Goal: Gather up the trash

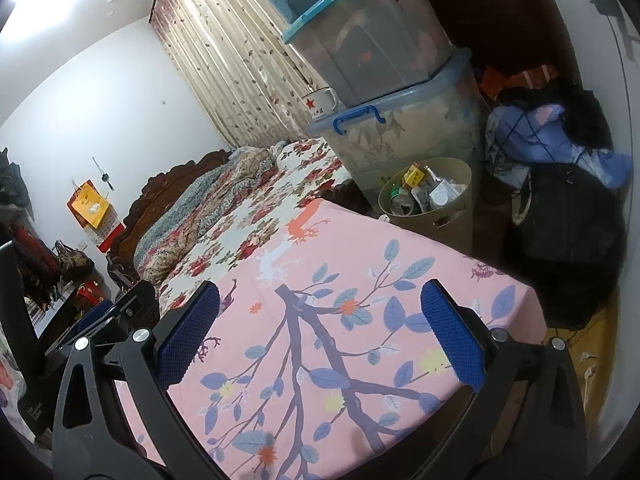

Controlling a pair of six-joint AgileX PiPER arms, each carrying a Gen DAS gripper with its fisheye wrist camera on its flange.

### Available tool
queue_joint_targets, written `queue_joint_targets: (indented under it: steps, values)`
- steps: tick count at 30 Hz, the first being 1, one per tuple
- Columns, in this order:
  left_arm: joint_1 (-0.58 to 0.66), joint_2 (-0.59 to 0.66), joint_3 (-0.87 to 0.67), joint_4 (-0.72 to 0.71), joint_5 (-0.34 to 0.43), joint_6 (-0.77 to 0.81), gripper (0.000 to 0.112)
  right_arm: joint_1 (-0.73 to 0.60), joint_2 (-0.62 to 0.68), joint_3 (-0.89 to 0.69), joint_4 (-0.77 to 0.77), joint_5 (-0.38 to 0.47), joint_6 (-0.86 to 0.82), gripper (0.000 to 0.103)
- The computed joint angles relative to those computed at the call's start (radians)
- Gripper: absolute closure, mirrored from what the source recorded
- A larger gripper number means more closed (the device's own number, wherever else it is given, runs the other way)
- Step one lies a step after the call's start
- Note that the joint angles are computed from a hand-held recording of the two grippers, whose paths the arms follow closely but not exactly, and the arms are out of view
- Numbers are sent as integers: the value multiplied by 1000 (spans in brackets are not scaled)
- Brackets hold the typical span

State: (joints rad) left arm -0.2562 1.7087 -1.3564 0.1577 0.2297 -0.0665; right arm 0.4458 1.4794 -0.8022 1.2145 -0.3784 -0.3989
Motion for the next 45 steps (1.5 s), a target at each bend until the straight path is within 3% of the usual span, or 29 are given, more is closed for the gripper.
queue_joint_targets:
  steps: [6, 11, 17, 23, 29, 45]
  values:
    - [9, -12, 12, -95, -13, 100, 18, 14, 0, -8, 38, -13, -46, 4]
    - [21, -12, -1, -273, 23, 291, 18, 28, -3, -11, 63, -26, -72, 4]
    - [17, -20, 10, -172, 17, 197, 18, 34, -1, -18, 73, -27, -93, 4]
    - [23, -31, 25, -241, 4, 268, 18, 40, -1, -22, 85, -27, -105, 4]
    - [19, -23, 9, -128, 31, 152, 18, 43, 1, -23, 87, -28, -107, 4]
    - [21, -40, 31, -156, 11, 179, 18, 45, 18, -24, 62, -24, -78, 4]
